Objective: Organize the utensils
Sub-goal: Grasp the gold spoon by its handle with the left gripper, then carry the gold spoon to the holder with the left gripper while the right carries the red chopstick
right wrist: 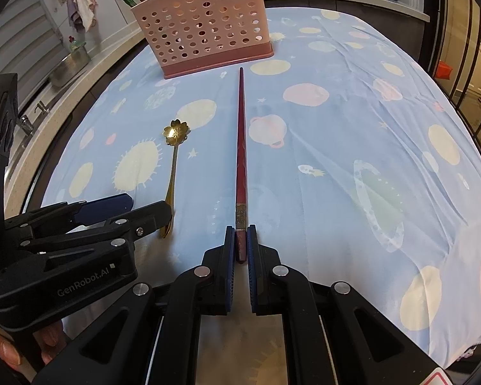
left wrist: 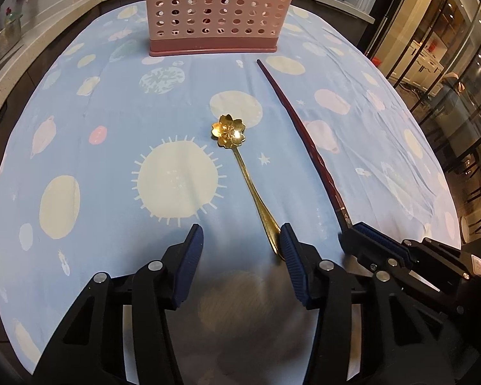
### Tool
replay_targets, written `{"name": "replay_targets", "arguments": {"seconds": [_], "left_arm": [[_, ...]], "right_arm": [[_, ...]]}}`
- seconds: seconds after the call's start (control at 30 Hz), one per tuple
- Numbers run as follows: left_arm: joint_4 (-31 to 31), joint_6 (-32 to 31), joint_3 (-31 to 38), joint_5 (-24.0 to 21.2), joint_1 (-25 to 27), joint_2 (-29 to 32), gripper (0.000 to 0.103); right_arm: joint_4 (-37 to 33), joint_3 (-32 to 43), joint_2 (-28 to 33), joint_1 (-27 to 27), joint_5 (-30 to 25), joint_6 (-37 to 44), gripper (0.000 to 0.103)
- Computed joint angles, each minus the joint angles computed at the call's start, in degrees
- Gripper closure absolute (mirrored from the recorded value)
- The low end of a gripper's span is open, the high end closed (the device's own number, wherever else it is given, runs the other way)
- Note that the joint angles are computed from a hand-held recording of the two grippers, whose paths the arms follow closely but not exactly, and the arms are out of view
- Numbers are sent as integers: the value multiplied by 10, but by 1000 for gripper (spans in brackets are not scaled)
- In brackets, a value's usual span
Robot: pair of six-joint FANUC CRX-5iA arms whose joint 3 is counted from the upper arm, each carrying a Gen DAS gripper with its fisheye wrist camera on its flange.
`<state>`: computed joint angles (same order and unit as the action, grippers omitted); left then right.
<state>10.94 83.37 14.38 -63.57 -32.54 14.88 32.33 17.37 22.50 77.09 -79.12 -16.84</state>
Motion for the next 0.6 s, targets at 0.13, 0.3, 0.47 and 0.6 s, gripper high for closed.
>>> {"name": "replay_targets", "arguments": {"seconds": [0.13,0.3,0.47,0.6], "left_arm": [[-8,-5,4,-2,-7,1,59],[-13,-6,4,0,-5,1,91],[9,-20,-9,-2,7,-6,98],[9,-14,-9,-8,12,-11,100]], "right_arm": [[0,1,1,0,0,0,96],[0,3,2,0,-1,2,96],[4,7,3,1,-3,3,96],[13,8,0,3,-8,0,96]]}}
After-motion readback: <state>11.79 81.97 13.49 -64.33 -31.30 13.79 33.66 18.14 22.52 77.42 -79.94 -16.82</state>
